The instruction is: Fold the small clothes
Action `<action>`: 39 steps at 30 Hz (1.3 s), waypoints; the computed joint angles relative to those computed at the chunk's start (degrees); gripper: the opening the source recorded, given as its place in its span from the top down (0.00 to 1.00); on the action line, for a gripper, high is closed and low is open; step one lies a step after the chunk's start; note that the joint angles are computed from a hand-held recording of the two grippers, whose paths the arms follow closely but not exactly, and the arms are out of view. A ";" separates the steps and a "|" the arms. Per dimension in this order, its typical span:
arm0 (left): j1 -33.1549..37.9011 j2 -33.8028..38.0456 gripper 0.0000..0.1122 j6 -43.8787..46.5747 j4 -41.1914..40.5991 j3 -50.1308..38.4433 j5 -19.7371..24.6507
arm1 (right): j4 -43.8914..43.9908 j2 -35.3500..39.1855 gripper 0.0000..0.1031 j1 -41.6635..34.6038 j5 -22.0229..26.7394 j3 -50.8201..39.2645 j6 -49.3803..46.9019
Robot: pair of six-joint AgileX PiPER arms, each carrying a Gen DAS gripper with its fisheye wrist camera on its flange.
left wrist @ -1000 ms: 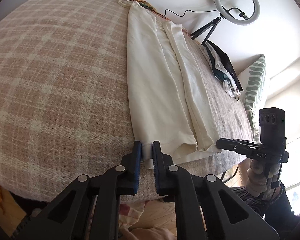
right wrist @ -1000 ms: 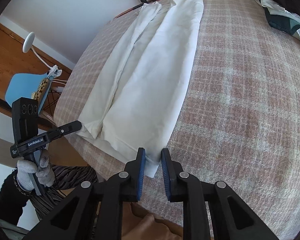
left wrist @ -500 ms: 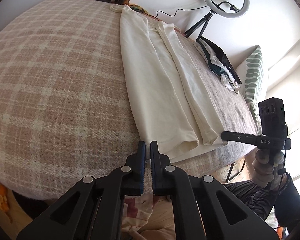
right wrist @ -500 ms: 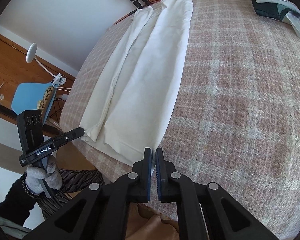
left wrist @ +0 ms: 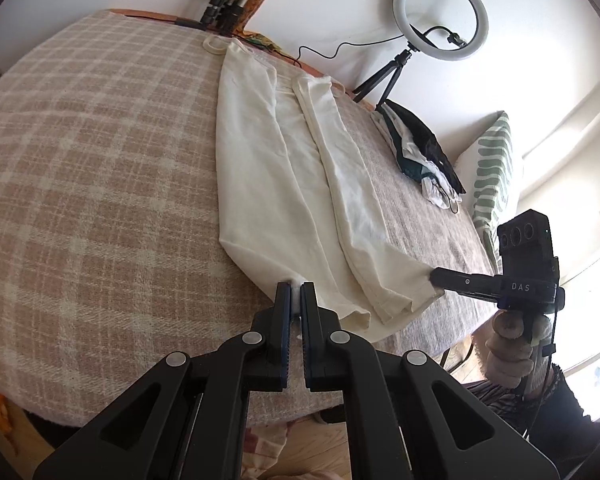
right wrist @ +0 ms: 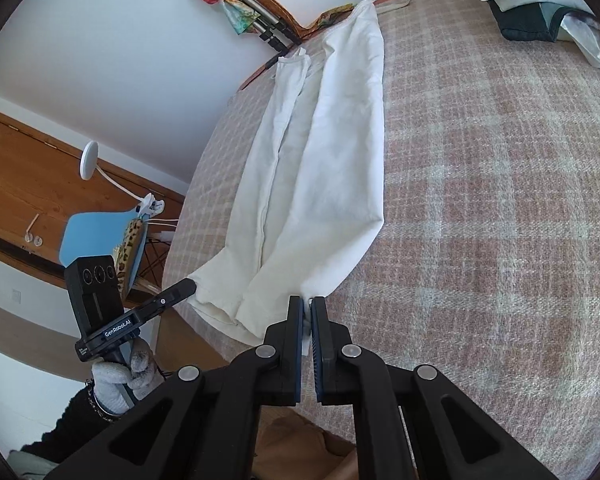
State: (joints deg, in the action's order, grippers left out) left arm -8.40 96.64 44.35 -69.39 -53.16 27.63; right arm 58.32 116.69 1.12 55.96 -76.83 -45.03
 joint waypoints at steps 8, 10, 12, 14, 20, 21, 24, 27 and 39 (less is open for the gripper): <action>0.22 4.66 0.97 -10.10 11.30 -10.58 -0.65 | -1.96 3.14 0.99 0.95 0.29 -10.90 5.41; 0.76 6.67 0.97 -13.33 13.72 -13.69 -0.49 | -2.87 5.02 0.99 1.53 0.17 -14.81 7.94; 1.13 8.92 0.98 -16.35 16.66 -17.06 -0.30 | -3.95 7.11 0.99 1.59 0.09 -18.46 10.00; 1.30 11.03 0.98 -18.27 18.62 -19.79 -0.54 | -4.68 9.92 0.98 1.92 0.16 -22.69 12.56; 1.29 16.90 0.99 -25.27 25.64 -27.30 -0.18 | -10.87 18.23 0.98 4.62 1.04 -35.68 22.92; 1.34 17.61 0.99 -26.51 26.84 -28.44 -0.06 | -11.66 19.13 0.98 4.68 1.25 -37.13 24.09; 1.31 19.01 0.99 -28.65 28.89 -30.79 -0.16 | -12.44 21.42 0.98 4.20 2.48 -40.65 27.15; 1.61 19.12 0.99 -28.83 28.62 -31.14 0.13 | -14.91 22.93 0.95 3.86 3.12 -42.93 30.94; 2.38 15.33 0.84 -21.99 25.45 -22.64 0.78 | -14.26 13.51 0.73 2.71 -3.94 -28.20 17.63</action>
